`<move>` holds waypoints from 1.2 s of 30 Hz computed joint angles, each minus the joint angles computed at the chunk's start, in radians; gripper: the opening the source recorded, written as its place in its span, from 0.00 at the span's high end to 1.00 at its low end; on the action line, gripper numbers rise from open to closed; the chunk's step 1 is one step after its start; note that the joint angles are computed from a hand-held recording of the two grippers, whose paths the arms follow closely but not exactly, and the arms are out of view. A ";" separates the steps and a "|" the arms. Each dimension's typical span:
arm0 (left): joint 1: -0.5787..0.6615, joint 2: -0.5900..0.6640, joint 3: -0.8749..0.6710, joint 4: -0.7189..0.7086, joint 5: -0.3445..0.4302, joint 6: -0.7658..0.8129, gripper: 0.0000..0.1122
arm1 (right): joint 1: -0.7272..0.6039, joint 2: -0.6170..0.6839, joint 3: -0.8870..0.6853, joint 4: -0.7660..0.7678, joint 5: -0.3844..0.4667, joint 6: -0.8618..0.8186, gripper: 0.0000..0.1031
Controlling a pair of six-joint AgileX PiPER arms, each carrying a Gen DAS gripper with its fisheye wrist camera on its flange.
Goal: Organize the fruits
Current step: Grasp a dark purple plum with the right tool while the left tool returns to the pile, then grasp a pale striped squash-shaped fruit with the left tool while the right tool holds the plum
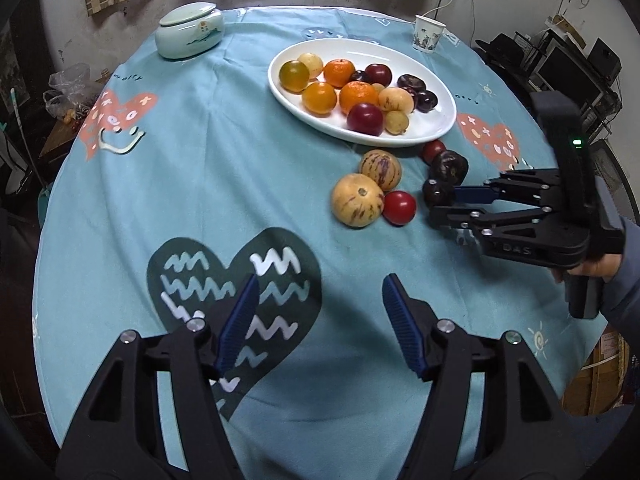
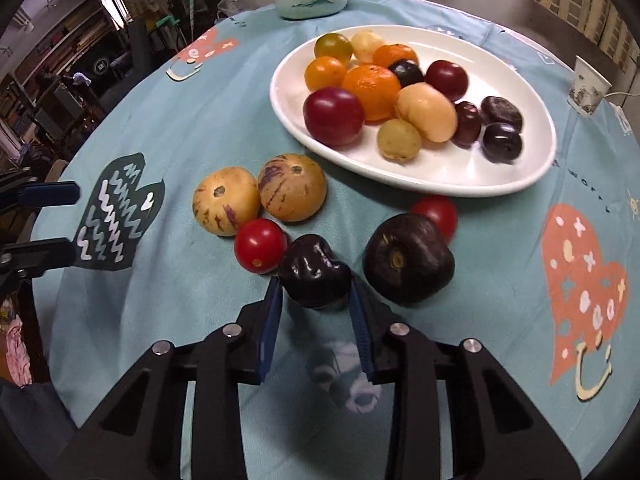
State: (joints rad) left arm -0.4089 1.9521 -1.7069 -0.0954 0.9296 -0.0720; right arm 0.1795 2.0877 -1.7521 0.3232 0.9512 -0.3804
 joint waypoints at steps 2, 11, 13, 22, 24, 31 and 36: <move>-0.016 0.037 -0.051 0.001 -0.002 0.011 0.42 | -0.038 -0.048 0.064 0.070 -0.006 -0.016 0.67; -0.061 0.300 -0.370 0.053 0.075 0.097 0.43 | -0.075 -0.182 0.301 0.172 -0.079 -0.039 0.67; -0.061 0.335 -0.410 0.057 0.094 0.123 0.43 | -0.078 -0.187 0.313 0.181 -0.079 -0.042 0.67; -0.035 0.466 -0.615 -0.002 0.181 0.173 0.59 | -0.069 -0.176 0.305 0.178 -0.071 -0.015 0.67; -0.039 0.482 -0.648 0.000 0.199 0.165 0.59 | -0.059 -0.183 0.311 0.176 -0.075 -0.007 0.67; -0.051 0.367 -0.469 0.016 0.133 0.147 0.60 | -0.044 -0.221 0.339 0.177 -0.088 0.003 0.67; -0.090 0.218 -0.317 0.093 0.063 0.062 0.60 | -0.036 -0.289 0.369 0.225 -0.112 -0.018 0.67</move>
State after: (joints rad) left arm -0.4991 2.1700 -2.0241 -0.0022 0.9924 -0.0096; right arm 0.1432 1.7988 -1.3834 0.5480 0.8394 -0.3982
